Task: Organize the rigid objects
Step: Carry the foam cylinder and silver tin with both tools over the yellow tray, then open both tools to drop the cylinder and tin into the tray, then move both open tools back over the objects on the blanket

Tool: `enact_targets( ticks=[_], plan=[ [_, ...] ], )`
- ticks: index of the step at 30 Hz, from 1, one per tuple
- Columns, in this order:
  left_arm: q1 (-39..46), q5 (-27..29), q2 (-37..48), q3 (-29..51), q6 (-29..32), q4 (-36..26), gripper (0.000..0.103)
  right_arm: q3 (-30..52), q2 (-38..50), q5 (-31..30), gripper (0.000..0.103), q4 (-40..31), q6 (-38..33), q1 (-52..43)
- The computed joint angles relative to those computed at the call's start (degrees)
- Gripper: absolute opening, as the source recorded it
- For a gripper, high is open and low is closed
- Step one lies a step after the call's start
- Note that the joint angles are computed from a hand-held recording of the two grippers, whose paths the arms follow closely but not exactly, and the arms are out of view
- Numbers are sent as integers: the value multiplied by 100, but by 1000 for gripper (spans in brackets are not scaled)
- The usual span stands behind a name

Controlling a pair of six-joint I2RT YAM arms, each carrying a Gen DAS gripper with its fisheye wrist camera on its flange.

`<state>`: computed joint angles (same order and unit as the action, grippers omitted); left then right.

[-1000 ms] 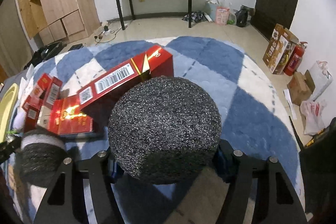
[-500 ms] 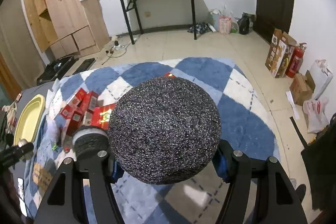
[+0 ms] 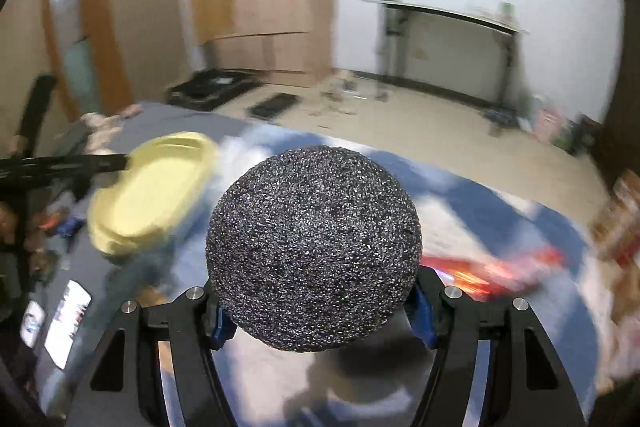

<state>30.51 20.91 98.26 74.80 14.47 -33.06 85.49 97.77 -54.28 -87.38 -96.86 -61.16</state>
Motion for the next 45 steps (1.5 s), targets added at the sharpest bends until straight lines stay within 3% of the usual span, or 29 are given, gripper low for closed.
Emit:
enact_targets(
  ticks=[5,9,12,14,20,25,28,29,31,32,33,37,40,43,45],
  plan=[
    [587,197,1110,750,-438,-41,51,-1941,-1741,-5,66,902,870,1520],
    [792,113,1868,1235,-493,-28,51,-3192,-2648,413,66,2845,2667,3252],
    [808,189,2192,1468,-502,-31,51,-3688,-2546,982,66,4102,3604,4270],
    [797,178,2395,1647,-495,-157,51,-3916,-2357,1308,66,4813,3865,4727],
    [770,-38,2703,1738,-469,-131,51,-3952,-1881,2022,66,5853,4318,5619],
    [751,-2,2743,1605,-530,44,51,-4071,-2050,2610,67,6412,4990,6384],
    [883,411,2803,1716,-755,-66,57,-3904,-1961,2862,67,6411,5274,6744],
    [932,548,2762,1707,-795,-71,67,-3935,-2044,3008,69,6424,5441,6982],
    [1008,620,2357,1351,-1034,314,91,-4224,-2570,3047,81,6248,5434,7013],
    [1037,661,2077,1114,-1177,592,100,-4294,-2730,2980,96,6188,5387,6960],
    [1045,692,1878,972,-1258,713,103,-4312,-2933,2774,103,6013,5343,6835],
    [851,882,1019,683,-1424,635,103,-4207,-3646,1862,103,5088,4945,5856],
    [310,891,244,388,-1241,250,103,-3636,-3698,916,103,3889,4146,4342],
    [-464,721,-715,-115,-1051,-5,103,-2489,-2935,120,103,2317,2686,2444],
    [-893,797,-1286,-386,-840,-268,103,-1609,-2207,-71,103,1459,1764,1371]
  ],
)
